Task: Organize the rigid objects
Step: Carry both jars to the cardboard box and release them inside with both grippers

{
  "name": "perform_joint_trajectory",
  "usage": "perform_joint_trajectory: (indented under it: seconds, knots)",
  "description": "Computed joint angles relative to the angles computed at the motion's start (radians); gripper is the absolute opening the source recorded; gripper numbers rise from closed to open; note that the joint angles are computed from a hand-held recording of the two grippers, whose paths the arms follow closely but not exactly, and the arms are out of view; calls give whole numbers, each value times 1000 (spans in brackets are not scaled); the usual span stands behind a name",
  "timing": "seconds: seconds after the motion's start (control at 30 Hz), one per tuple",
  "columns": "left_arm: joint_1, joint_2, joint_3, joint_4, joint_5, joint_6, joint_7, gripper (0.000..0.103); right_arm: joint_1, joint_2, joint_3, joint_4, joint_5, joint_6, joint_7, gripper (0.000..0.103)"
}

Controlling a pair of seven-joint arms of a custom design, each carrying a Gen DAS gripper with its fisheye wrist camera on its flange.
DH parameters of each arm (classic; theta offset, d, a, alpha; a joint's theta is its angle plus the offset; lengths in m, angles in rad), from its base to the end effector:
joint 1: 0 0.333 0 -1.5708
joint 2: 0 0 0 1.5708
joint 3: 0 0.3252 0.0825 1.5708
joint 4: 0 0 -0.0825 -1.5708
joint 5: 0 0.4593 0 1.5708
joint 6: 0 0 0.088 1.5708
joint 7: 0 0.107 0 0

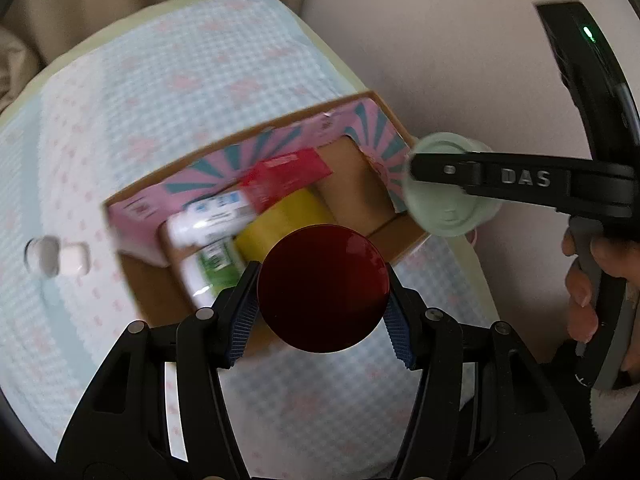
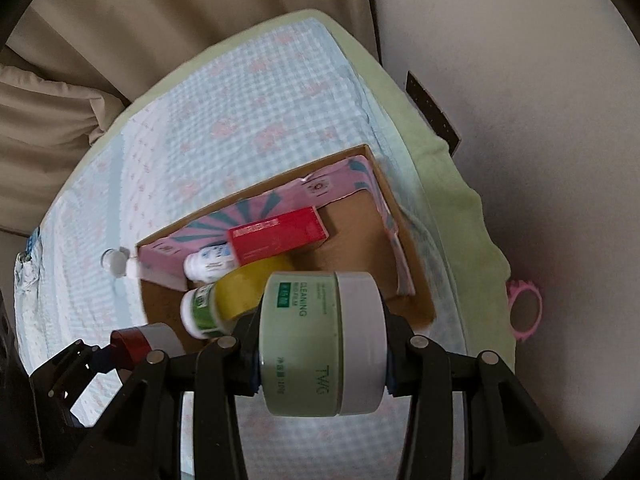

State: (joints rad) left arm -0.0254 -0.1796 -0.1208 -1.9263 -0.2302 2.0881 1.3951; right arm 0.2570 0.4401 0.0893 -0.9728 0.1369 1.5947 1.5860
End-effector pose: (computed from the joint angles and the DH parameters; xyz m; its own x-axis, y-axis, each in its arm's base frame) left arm 0.6003 -0.1044 0.5974 0.0660 -0.9642 0.2569 -0.9489 -0.1403 -0.2826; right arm 0.7155 0.2534 0.6589 0.3326 -0.9267 -0.1750 -0.9362 -0.3022 -0.1792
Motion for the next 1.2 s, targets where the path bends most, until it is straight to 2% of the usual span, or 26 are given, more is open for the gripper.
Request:
perform_joint_trajectory:
  seconds: [0.2,0.47,0.6,0.67,0.7,0.77,0.8,0.83,0.87,0.97,1.2]
  knots:
    - [-22,116,-19,61,35,13,16,53,-22,102,4,78,19,-28,-57,40]
    - [-36,218,-19,148,69,-6,19,53,-44,106,7,38,44,13,-108,40]
    - [-37,239,-17,178,57,-12,24,56,-57,158,14,111,72,-33,-105,40]
    - [-35,238,-15,186,38,-16,26,81,-60,178,15,140,83,-45,-95,40]
    - [-35,242,-15,197,44,-20,18,102,-60,180,15,142,85,-41,-93,42]
    - [-33,222,-13,185,42,-7,16,103,-74,176,24,133,117,-23,-85,54]
    - [-30,215,-11,184,43,-15,12,103,-85,182,32,141,143,-28,-78,67]
    - [-27,206,-8,181,51,-26,0,103,-93,180,37,138,165,-21,-73,90]
    - [-25,198,-7,176,55,-28,-8,103,-95,160,35,109,168,8,-81,100]
    - [-14,157,0,143,62,-24,-36,103,-79,124,23,66,133,63,-117,103]
    - [6,57,3,64,89,-41,-75,103,-74,101,24,46,135,67,-113,103]
